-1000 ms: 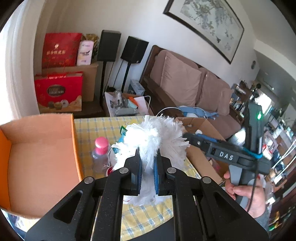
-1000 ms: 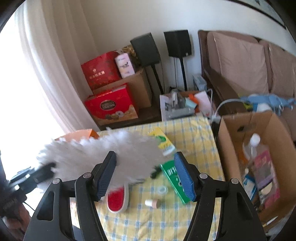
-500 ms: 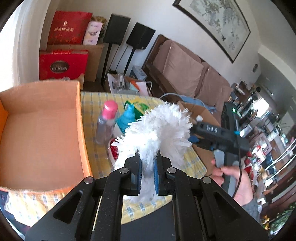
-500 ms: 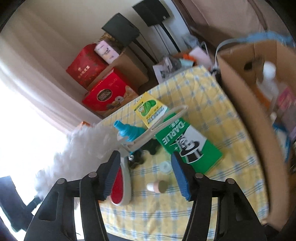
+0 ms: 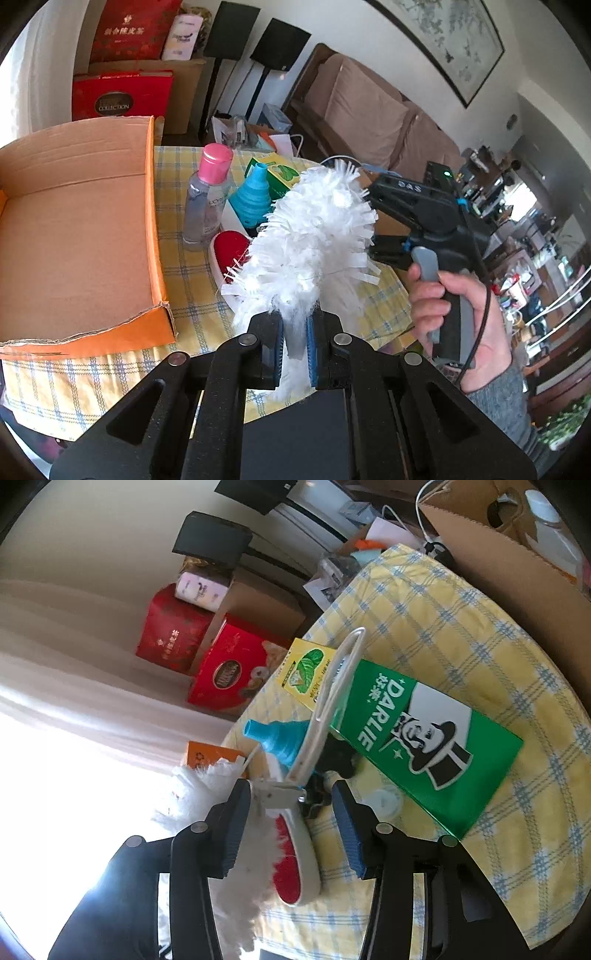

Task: Organize objects

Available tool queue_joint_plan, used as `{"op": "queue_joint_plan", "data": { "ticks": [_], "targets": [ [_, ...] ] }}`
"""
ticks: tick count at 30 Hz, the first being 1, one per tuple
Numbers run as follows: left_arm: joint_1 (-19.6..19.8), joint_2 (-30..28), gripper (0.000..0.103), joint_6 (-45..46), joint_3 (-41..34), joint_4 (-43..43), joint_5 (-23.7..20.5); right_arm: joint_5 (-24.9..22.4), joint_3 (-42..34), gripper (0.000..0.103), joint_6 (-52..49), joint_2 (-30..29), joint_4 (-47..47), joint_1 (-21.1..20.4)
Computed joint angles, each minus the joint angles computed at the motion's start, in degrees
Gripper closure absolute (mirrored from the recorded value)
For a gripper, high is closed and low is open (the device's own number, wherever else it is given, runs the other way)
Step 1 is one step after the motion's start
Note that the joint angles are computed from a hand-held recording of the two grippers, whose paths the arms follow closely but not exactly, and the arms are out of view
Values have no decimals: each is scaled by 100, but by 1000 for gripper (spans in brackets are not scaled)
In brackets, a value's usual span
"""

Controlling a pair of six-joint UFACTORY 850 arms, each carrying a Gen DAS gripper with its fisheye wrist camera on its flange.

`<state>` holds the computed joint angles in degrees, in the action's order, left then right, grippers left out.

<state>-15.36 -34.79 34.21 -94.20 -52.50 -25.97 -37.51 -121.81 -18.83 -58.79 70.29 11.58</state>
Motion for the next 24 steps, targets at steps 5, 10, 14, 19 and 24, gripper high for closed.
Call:
{"op": "queue_joint_plan", "data": {
  "ticks": [5,10,14,19,24],
  "targets": [
    [-16,3,94,-38,0,118,-28,-172,-482,71,304,-348,121,-39],
    [19,22,94,86,-10,0,-49,-167,-631,92,245,-357,-45,-5],
    [137,116,94,665,33,-551,-179,-164,-619,93,-28,-243,-19,27],
    [242,127,95,659,-219,-554,-216,-157,-792,93,73,-246,-295,81],
    [333,168,95,585,-513,-307,-106,-164,-872,96,-31,-175,-275,132]
  ]
}}
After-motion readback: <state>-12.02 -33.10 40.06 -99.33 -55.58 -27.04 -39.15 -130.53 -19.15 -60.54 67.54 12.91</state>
